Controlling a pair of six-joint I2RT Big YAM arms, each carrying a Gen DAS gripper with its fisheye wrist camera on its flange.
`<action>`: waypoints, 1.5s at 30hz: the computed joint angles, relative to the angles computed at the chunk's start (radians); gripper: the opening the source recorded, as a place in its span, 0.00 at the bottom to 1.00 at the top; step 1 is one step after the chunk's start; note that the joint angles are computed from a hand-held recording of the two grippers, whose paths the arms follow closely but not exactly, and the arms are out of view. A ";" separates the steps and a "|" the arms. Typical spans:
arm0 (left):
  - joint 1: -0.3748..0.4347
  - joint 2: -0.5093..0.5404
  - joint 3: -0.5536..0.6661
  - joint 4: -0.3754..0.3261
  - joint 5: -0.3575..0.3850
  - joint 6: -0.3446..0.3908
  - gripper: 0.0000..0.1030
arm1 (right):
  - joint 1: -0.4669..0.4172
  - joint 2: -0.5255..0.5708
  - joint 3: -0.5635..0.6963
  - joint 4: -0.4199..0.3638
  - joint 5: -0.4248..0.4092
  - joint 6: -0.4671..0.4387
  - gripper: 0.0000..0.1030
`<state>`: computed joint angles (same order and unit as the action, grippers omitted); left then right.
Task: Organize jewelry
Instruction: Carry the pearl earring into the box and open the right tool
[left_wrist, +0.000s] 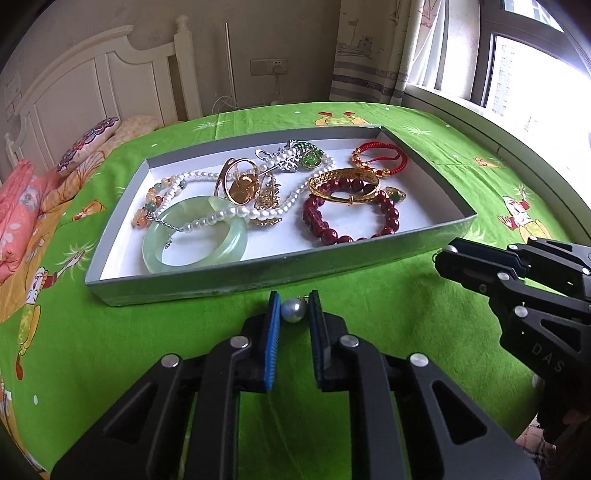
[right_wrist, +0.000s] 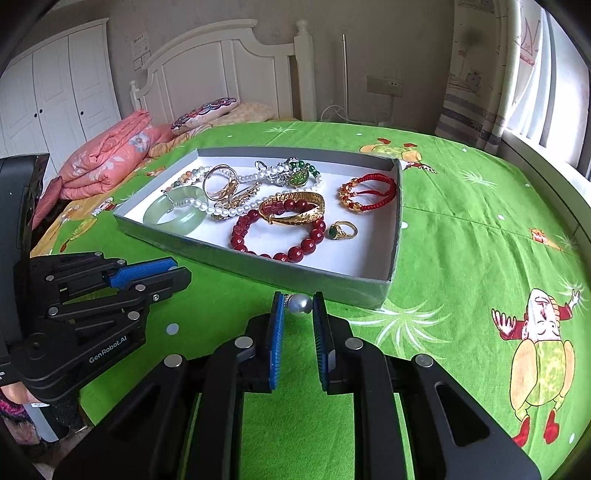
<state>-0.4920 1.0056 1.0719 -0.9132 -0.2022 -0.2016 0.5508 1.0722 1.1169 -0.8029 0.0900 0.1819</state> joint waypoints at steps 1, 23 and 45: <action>0.003 -0.007 -0.005 0.001 0.007 -0.003 0.14 | 0.001 -0.001 -0.001 0.002 0.001 -0.002 0.16; -0.006 -0.123 -0.002 0.030 -0.085 0.018 0.14 | 0.054 -0.080 -0.031 0.127 0.034 -0.047 0.16; 0.065 -0.003 0.094 0.079 -0.001 0.028 0.14 | 0.092 0.076 0.084 0.131 0.083 -0.090 0.16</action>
